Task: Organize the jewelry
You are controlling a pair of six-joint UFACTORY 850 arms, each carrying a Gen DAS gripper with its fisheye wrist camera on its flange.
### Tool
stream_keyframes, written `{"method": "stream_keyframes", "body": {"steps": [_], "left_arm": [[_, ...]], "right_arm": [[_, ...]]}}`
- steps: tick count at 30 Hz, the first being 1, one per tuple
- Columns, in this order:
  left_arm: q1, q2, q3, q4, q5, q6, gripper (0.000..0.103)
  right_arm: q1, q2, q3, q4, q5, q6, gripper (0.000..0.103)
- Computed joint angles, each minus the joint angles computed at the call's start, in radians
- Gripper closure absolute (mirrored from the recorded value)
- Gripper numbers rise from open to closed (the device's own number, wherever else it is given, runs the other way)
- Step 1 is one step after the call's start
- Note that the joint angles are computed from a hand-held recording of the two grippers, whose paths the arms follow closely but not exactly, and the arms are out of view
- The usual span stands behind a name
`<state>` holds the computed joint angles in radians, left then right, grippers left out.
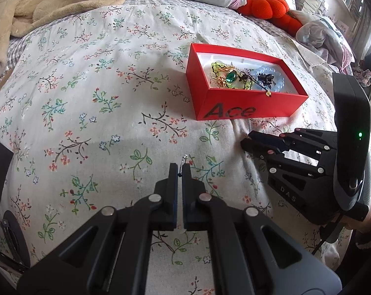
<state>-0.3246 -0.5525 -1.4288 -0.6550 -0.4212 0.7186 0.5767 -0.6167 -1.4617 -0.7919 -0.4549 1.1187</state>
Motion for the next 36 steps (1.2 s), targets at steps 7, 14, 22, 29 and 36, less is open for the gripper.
{"method": "stream_keyframes", "body": {"steps": [7, 14, 22, 29, 36], "left_arm": [[0.009, -0.006, -0.030, -0.115, -0.025, 0.051, 0.099], [0.007, -0.017, -0.076, -0.334, -0.041, 0.229, 0.099], [-0.030, -0.088, -0.174, -0.306, -0.059, 0.185, 0.099], [-0.052, -0.128, -0.220, -0.282, -0.069, 0.141, 0.099], [-0.064, -0.138, -0.235, -0.289, -0.055, 0.151, 0.094]], "right_arm": [[-0.020, 0.047, 0.028, 0.135, 0.053, -0.078, 0.093], [-0.029, 0.142, 0.092, 0.054, 0.117, 0.027, 0.093], [-0.078, 0.205, 0.137, -0.104, 0.140, 0.242, 0.093], [-0.135, 0.199, 0.141, -0.068, 0.141, 0.248, 0.093], [-0.159, 0.172, 0.120, 0.039, 0.165, 0.144, 0.092]]}}
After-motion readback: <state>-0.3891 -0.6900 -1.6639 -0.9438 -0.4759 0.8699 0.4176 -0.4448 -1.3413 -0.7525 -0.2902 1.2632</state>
